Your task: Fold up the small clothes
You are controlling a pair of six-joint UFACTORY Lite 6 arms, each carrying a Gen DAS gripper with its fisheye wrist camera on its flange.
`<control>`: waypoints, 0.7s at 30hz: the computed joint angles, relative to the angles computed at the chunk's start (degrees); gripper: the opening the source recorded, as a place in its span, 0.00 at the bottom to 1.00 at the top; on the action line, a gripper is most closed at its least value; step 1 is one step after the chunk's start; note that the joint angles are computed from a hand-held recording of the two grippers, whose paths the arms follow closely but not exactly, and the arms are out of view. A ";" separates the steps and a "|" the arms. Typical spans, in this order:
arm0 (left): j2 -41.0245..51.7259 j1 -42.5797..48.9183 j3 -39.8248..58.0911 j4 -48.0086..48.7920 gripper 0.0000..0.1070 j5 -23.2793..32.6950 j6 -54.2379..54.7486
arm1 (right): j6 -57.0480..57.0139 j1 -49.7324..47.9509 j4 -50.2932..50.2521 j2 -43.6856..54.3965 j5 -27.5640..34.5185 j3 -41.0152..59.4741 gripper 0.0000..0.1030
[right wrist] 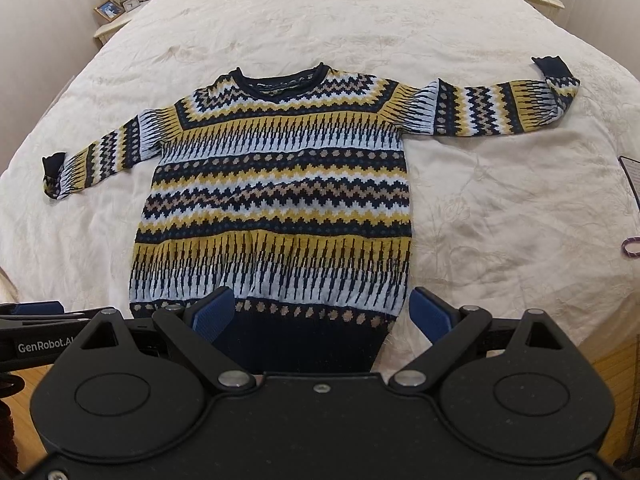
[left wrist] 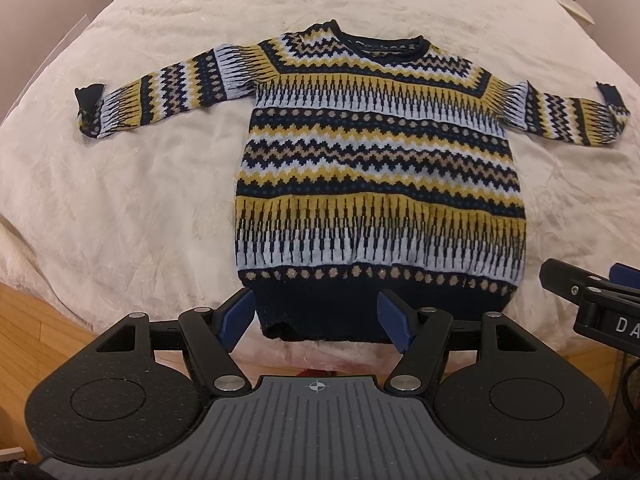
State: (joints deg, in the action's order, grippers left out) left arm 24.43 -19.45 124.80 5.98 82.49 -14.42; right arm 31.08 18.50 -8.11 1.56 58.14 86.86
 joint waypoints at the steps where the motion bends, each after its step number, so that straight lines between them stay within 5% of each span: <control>1: 0.04 -0.03 0.05 0.06 0.62 0.04 -0.03 | -0.28 -0.20 0.13 0.10 -0.02 0.10 0.92; 21: 0.51 0.46 -0.28 -0.36 0.62 -0.17 0.25 | -0.55 -0.55 0.42 1.15 0.26 0.87 0.92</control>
